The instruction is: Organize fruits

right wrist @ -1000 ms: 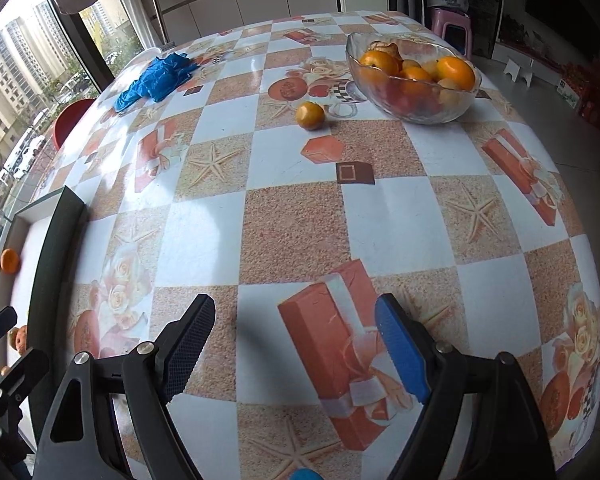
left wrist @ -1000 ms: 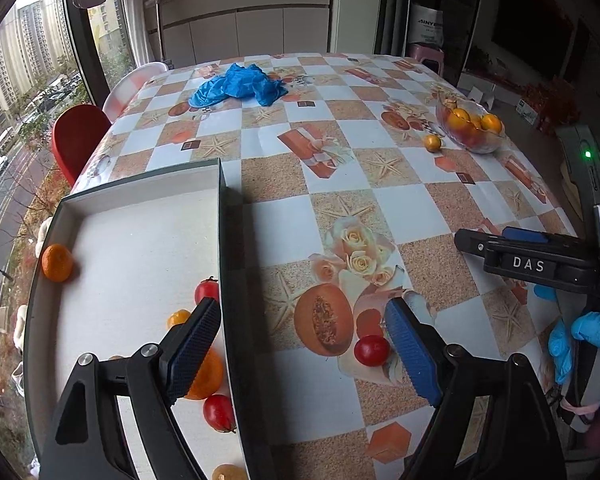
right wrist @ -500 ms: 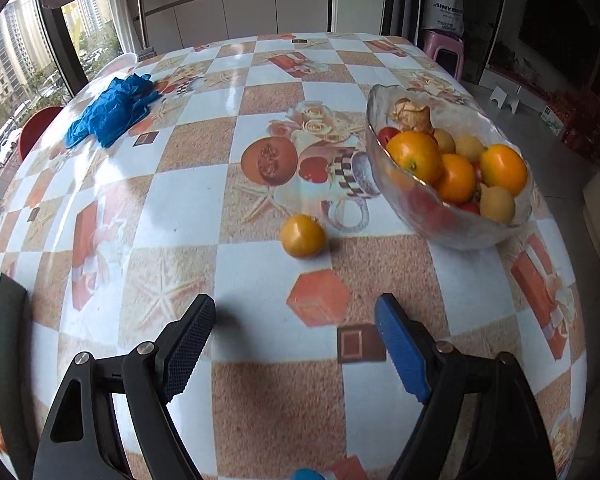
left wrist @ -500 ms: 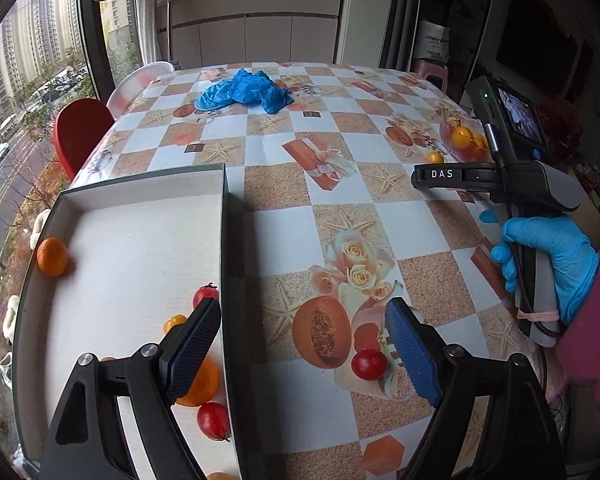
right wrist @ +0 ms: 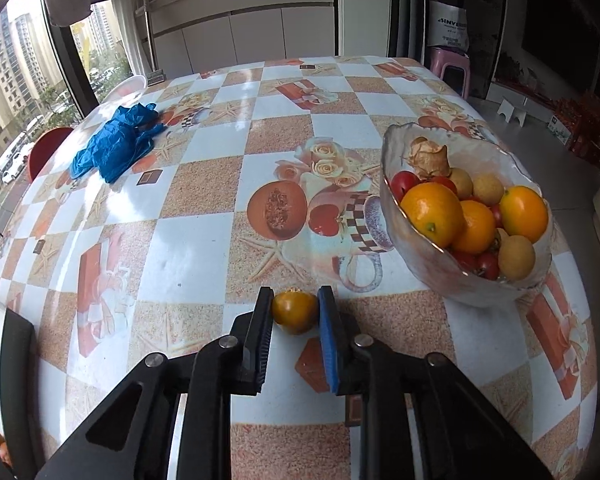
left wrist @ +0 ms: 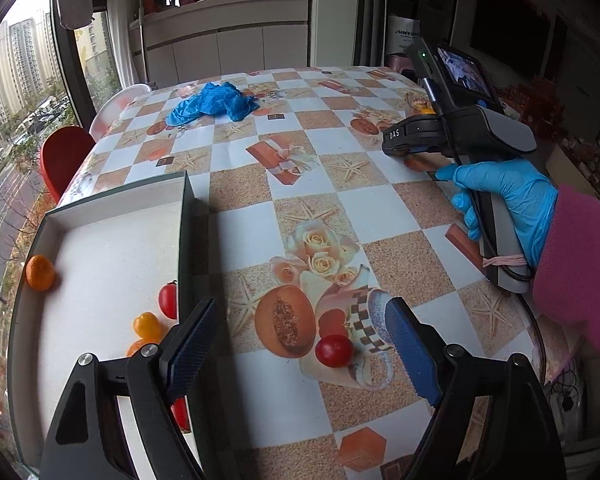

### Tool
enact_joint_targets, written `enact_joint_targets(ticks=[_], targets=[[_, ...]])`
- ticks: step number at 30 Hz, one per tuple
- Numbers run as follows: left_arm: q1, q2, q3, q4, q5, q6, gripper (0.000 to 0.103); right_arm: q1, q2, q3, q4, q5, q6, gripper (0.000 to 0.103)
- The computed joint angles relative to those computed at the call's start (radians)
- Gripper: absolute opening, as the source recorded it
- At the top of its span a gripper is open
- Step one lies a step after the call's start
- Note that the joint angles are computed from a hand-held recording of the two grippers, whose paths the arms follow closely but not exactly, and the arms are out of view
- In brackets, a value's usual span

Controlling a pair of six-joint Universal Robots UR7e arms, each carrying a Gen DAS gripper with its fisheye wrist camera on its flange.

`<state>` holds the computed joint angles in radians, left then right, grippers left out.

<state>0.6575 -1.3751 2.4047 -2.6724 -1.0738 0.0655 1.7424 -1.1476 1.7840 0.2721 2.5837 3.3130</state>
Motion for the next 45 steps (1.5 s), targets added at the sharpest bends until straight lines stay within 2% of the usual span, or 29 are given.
enact_joint_targets(ticks=[6,11,17,19,22,23,27,30,32,37,41,45], targets=[[0.0,0.02,0.027,-0.003,-0.019,0.001,0.085,0.059,-0.035,0.1,0.02,-0.02,0.038,0.024],[0.016,0.043,0.05,-0.045,0.016,0.015,0.085,0.134,-0.047,0.194,0.025,0.011,0.131,0.024],[0.041,0.075,0.061,-0.161,0.037,0.141,0.085,0.226,-0.035,0.28,0.013,0.076,0.239,0.025],[0.055,0.085,0.042,-0.158,0.052,0.138,0.085,0.25,-0.021,0.292,0.021,0.099,0.274,0.026],[0.063,0.081,0.019,-0.103,0.053,0.099,0.085,0.263,-0.009,0.298,0.034,0.119,0.307,0.046],[0.061,0.075,0.019,-0.087,0.044,0.086,0.085,0.264,-0.006,0.299,0.037,0.124,0.318,0.056],[0.032,0.079,0.051,-0.118,0.055,0.032,0.085,0.262,0.005,0.305,0.019,0.155,0.321,0.073],[0.022,0.111,0.05,-0.143,0.078,-0.011,0.099,0.256,0.005,0.309,-0.001,0.163,0.323,0.08],[0.022,0.127,0.048,-0.164,0.074,-0.022,0.101,0.256,0.013,0.308,-0.016,0.175,0.308,0.083],[0.017,0.153,0.057,-0.228,0.083,-0.002,0.102,0.254,0.008,0.313,-0.029,0.173,0.299,0.087],[0.013,0.157,0.071,-0.267,0.09,0.007,0.102,0.242,0.014,0.303,0.003,0.13,0.284,0.103],[0.009,0.158,0.078,-0.281,0.095,0.007,0.102,0.244,0.016,0.305,-0.003,0.132,0.284,0.103]])
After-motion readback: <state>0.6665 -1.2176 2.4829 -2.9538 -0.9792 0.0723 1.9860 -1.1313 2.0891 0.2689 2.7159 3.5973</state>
